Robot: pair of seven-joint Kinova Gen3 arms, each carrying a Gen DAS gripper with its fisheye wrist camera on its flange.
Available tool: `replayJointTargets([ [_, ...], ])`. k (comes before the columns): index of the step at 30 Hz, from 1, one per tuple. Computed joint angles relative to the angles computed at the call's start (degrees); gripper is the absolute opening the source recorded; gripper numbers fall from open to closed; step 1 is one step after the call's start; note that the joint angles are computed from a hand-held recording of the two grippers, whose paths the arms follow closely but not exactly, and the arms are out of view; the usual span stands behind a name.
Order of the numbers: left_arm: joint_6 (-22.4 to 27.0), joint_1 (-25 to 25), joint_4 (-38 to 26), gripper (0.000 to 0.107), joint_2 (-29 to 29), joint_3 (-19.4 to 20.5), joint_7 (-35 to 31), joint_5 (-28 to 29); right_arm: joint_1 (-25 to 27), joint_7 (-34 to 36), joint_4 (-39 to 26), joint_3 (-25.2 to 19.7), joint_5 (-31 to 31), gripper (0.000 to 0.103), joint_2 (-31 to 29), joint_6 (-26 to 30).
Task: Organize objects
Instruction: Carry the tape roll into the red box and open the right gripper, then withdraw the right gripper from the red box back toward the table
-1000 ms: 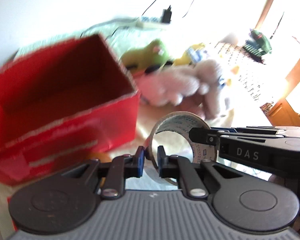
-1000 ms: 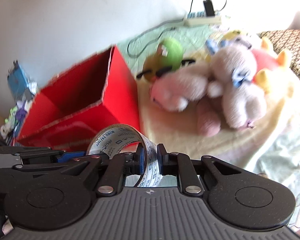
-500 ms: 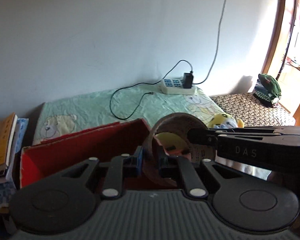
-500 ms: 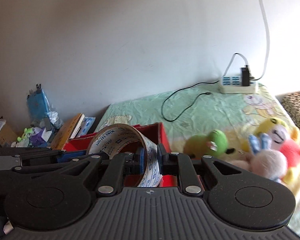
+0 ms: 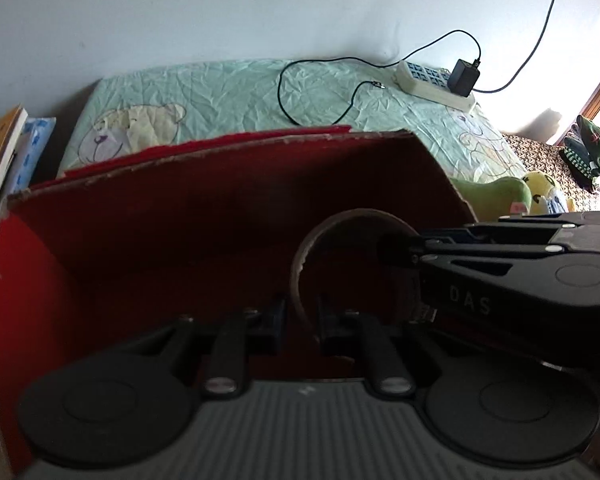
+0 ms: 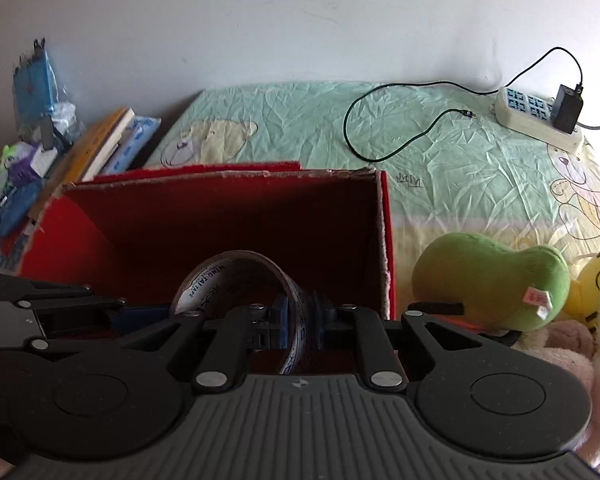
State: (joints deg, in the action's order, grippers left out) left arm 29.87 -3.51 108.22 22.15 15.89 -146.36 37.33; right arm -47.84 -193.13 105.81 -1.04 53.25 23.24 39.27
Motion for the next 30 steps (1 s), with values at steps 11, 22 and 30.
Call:
replayJointTargets([
  [11, -2.6, 1.3, -1.0, 0.037, 0.3, -2.4, 4.7, -4.0, -2.0, -0.8, -1.8, 1.4, 3.7, 0.019, 2.7, 3.2],
  [22, -11.2, 2.9, 0.6, 0.048, -0.2, -3.3, 15.9, -15.4, 6.9, -9.8, 5.2, -2.6, 7.1, 0.027, -2.8, -15.2],
  [30, -12.5, 1.9, 0.9, 0.048, 0.5, -1.7, 19.4, -19.2, 10.3, 0.6, 2.0, -3.9, -3.8, 0.025, 1.0, -18.0],
])
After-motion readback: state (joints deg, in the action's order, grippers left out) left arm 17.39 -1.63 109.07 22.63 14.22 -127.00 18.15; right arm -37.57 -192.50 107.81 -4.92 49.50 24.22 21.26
